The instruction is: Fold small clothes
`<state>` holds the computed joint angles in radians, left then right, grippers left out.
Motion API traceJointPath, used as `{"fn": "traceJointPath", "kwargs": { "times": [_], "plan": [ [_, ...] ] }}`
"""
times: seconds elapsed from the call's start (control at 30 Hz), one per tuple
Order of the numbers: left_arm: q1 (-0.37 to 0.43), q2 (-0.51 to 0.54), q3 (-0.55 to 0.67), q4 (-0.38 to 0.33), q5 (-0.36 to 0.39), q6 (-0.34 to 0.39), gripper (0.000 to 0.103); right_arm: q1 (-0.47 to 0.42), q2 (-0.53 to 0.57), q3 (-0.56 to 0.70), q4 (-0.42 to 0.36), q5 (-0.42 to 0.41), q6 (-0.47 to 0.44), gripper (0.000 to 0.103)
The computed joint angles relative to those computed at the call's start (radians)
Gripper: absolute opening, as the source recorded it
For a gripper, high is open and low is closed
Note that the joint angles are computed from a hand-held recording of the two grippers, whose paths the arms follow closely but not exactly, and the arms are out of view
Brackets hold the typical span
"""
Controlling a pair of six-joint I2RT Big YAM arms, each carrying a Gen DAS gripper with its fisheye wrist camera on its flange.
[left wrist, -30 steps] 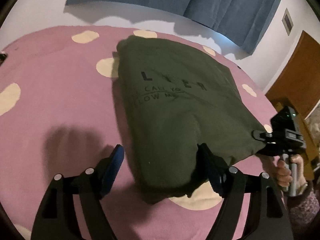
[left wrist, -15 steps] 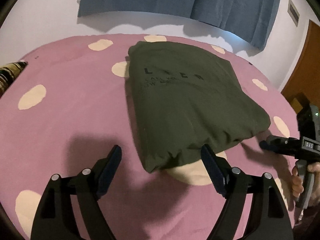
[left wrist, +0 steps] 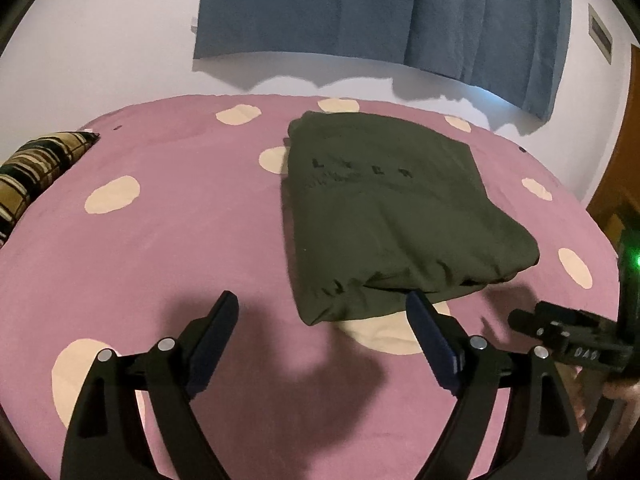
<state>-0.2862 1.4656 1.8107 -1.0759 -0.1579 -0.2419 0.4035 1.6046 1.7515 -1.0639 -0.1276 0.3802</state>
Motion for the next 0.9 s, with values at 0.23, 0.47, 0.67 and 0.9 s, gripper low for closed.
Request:
{"fn": "traceJointPath", "kwargs": {
  "times": [0.23, 0.47, 0.67, 0.9],
  "plan": [
    [-0.028, -0.005, -0.002, -0.011, -0.048, -0.009, 0.086, 0.019, -0.016, -0.006, -0.003, 0.063, -0.007, 0.091],
    [-0.044, -0.017, -0.011, 0.005, -0.066, -0.011, 0.086, 0.031, -0.018, -0.011, 0.013, 0.085, -0.014, 0.091],
    [-0.045, -0.021, -0.016, 0.008, -0.078, -0.029, 0.086, 0.036, -0.023, -0.015, 0.017, 0.099, -0.015, 0.091],
    [-0.053, -0.022, -0.017, 0.014, -0.107, -0.033, 0.086, 0.036, -0.035, -0.028, 0.027, 0.112, 0.000, 0.091]
  ]
}}
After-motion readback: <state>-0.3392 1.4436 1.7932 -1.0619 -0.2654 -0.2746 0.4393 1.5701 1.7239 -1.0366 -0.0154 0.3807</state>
